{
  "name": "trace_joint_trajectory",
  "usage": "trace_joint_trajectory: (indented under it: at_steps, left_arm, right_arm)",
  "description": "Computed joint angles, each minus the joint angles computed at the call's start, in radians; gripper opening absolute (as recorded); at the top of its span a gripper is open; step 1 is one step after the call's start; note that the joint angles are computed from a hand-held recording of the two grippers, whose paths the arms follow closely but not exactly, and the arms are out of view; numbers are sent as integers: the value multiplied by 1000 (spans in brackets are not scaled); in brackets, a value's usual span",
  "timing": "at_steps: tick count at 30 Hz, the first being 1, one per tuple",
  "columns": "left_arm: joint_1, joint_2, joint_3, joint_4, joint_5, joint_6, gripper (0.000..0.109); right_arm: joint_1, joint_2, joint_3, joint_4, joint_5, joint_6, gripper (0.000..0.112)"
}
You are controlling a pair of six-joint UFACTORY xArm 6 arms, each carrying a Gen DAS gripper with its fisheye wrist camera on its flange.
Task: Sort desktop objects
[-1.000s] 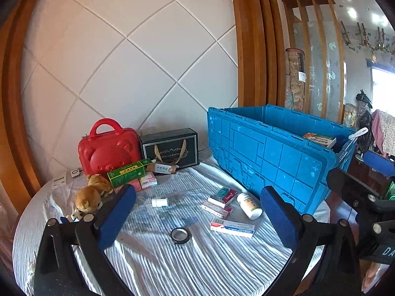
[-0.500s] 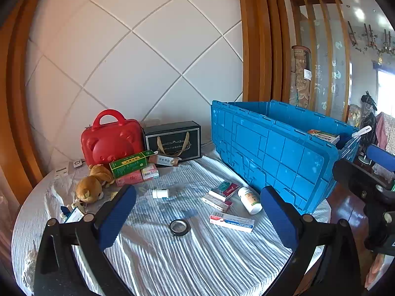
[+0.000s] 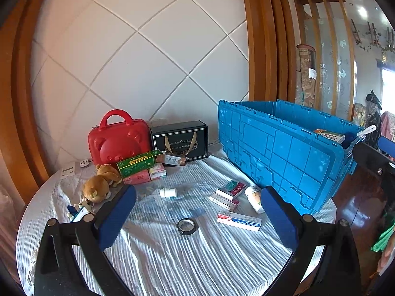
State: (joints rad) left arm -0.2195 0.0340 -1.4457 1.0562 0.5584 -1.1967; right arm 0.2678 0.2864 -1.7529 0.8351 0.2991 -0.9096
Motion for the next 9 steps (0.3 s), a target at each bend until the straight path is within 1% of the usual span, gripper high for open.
trace_joint_trajectory:
  at_steps: [1,2,5,8,9]
  left_arm:
    - [9,-8,16,-3,-39,0,102]
    - [13,-15,28,5,-61,-6,102]
    - [5,-19,34,31,-33,-16,102]
    - [-5,-24,37,72,17,-37,102]
    - [-13,-25,35,91,46,-48,102]
  right_arm:
    - [-2,2,-2,1,4,1,103]
    - [-3,2,-1,3,5,-2,103]
    - [0,0,6,3,5,-12,103]
    - [4,-4,16,3,4,-19,103]
    - [4,-5,16,4,6,-19,103]
